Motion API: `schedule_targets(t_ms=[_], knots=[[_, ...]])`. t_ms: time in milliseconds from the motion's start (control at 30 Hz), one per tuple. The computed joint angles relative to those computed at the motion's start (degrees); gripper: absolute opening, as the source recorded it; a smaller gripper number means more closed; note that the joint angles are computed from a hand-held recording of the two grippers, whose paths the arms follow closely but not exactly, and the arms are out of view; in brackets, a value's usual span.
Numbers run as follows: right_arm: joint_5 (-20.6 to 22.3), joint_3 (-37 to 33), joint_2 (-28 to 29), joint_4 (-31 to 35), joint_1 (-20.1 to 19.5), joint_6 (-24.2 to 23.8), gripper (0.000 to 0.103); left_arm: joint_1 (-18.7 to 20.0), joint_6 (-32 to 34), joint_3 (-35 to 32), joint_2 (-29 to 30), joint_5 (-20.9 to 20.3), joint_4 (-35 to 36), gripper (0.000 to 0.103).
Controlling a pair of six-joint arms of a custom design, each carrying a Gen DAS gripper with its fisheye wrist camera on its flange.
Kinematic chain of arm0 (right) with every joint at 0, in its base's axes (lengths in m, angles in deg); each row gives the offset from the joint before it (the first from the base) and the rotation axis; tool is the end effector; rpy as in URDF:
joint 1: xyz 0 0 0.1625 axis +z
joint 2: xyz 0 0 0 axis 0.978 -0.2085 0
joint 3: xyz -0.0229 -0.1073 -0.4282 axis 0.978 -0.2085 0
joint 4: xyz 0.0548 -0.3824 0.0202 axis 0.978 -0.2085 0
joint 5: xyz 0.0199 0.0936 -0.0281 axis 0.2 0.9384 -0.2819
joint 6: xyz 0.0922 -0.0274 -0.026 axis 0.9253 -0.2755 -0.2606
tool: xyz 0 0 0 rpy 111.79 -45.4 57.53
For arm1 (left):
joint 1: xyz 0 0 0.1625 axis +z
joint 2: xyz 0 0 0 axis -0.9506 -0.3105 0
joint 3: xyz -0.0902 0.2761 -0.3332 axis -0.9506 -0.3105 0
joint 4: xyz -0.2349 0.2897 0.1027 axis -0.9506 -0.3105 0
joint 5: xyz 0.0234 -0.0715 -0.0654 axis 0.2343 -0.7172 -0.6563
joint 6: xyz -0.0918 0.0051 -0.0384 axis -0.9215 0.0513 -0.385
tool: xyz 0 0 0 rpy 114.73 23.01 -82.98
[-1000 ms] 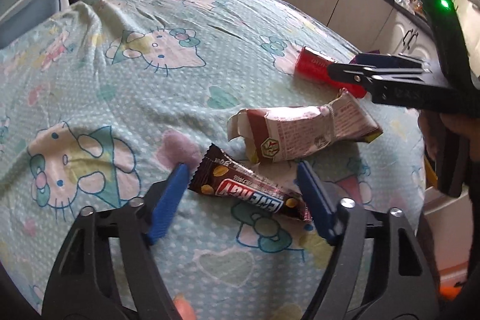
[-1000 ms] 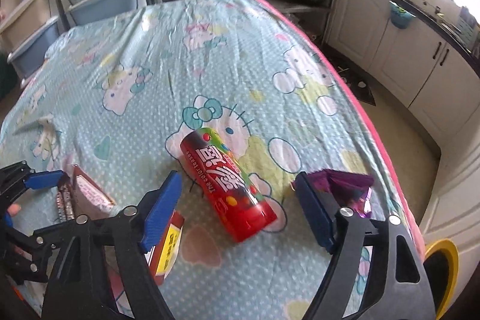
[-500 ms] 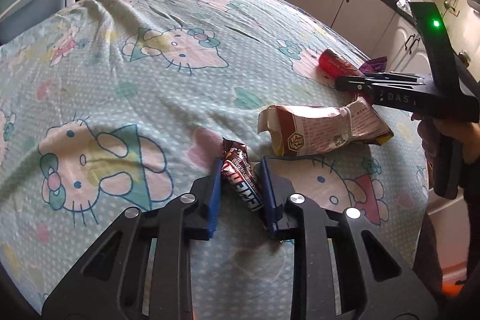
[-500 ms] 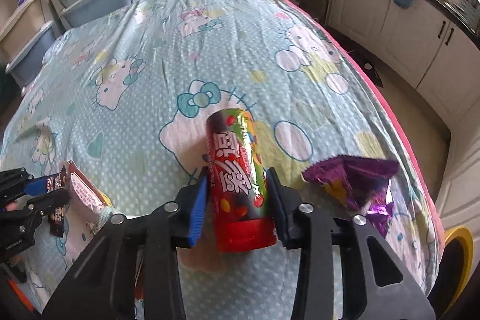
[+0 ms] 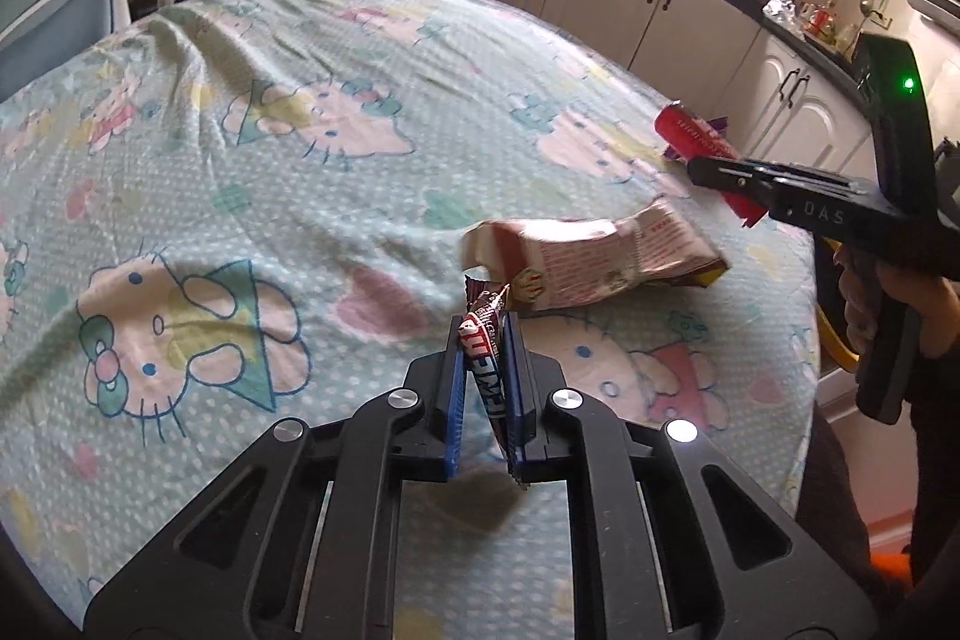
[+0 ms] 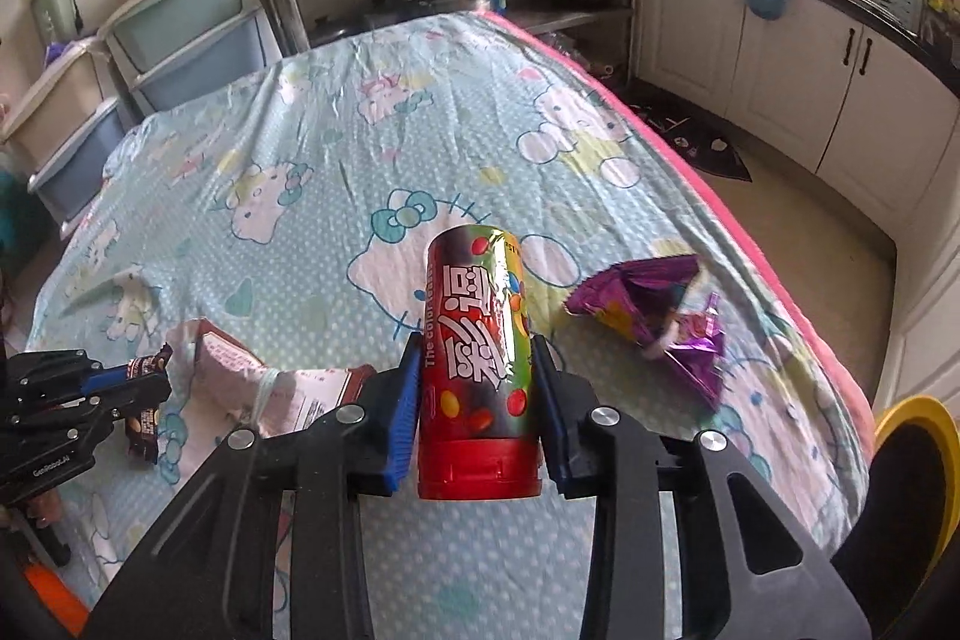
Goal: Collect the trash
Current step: 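Carry the red tube and chocolate bar with both tools over the yellow bin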
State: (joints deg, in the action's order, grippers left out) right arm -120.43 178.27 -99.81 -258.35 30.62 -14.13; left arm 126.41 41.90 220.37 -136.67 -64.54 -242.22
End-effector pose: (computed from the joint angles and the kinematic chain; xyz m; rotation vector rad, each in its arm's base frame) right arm 0.2995 -0.5517 -0.0722 1.3270 -2.4900 0.3300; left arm 0.0190 -0.3455 0.2503 -0.0566 2.2989 -0.9767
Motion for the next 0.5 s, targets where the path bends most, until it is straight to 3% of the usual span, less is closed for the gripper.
schedule_targets(t_ms=[267,500], knots=[[2.5,5.4,-3.8,-4.2,-1.4,1.1,0.032,-5.1,-0.5,-0.5,0.3,1.2,0.9,0.007],[4.0,9.9,-6.8,-7.1,-2.7,2.1,0.032,-6.6,3.4,-2.3,4.6,0.6,-3.4,0.007]])
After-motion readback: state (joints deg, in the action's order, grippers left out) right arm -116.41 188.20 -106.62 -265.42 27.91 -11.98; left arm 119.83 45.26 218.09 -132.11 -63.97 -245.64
